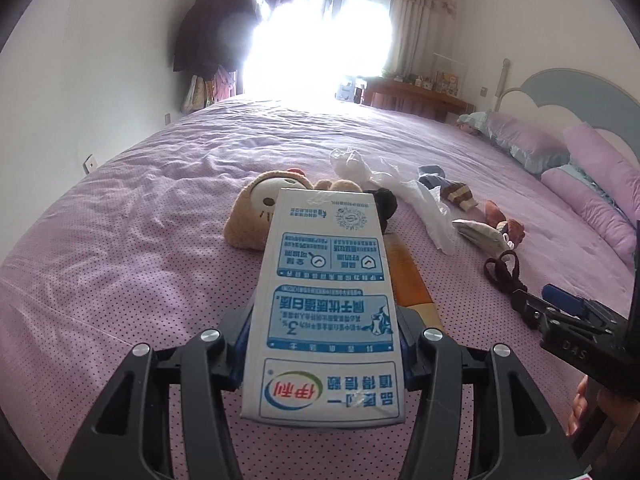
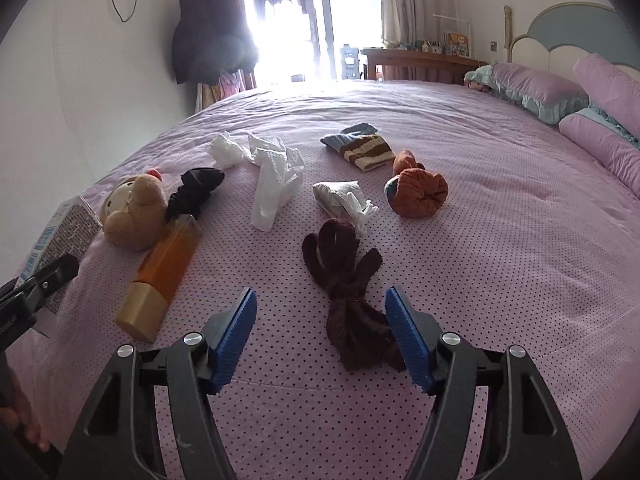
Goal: Collect trash
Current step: 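Grasp the dark brown glove with the right gripper while the left gripper holds the carton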
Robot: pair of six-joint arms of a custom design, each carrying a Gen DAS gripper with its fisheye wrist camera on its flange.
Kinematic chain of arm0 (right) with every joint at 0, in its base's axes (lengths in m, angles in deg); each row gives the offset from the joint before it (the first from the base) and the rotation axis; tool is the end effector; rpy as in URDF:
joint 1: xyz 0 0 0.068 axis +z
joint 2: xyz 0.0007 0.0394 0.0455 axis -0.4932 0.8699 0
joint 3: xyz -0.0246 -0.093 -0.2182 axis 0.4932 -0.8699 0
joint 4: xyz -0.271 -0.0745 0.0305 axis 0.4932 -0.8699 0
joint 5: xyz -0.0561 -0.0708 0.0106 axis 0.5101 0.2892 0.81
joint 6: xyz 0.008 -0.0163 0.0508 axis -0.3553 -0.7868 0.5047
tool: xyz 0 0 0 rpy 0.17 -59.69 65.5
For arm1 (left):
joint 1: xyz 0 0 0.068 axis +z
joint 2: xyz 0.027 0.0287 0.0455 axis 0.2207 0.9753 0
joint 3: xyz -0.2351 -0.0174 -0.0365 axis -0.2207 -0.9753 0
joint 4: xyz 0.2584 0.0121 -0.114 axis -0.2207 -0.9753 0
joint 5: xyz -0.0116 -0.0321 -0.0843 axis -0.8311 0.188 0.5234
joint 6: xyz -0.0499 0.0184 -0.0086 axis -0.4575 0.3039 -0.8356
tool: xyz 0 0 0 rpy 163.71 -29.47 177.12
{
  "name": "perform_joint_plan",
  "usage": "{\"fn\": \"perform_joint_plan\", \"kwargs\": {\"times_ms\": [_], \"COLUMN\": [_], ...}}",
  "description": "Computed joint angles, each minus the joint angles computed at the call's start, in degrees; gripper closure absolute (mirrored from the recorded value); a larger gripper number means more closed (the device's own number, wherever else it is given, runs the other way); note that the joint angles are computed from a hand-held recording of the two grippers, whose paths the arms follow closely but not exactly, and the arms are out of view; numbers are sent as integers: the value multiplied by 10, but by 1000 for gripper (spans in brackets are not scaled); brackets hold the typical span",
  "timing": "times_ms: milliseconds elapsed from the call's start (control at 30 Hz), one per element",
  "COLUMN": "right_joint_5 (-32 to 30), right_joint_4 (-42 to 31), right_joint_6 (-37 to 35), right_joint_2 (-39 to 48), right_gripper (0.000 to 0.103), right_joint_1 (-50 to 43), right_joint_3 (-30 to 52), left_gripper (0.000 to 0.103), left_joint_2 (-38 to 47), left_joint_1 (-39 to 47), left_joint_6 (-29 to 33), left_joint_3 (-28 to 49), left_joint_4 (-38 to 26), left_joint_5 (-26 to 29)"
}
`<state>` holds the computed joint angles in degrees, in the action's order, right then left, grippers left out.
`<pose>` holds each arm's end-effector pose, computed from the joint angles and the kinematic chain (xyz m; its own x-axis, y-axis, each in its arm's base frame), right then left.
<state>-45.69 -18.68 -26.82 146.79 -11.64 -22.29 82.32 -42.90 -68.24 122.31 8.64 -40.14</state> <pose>0.2907 0.1038 0.2797 -0.5971 -0.3111 -0.7394 -0.5493 0.8303 0.0942 0.1620 -0.1877 0.3130 -0.4970 -0.3498 -0.7941 -0.4388 0.8908 -0.1178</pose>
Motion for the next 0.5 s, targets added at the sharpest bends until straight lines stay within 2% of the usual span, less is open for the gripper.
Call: {"fn": "perform_joint_plan", "kwargs": {"times_ms": [267,433,500], "right_joint_5": [11,-11,-41], "right_joint_4": [-6,-17,-32], "right_joint_6": [-23,-51,-64], "right_joint_2": [50,75,88], "right_gripper": [40,61,82], "right_joint_1": [-1,-13,-26], "right_joint_3": [24,39,54], "left_gripper": [49,49,49], "left_joint_2": [41,68,73], "left_joint_1": [13,29,32], "left_joint_6": [79,119,133], "left_joint_3": [28,43,43], "left_joint_4": [76,110,122], "left_joint_5": [24,44,51]}}
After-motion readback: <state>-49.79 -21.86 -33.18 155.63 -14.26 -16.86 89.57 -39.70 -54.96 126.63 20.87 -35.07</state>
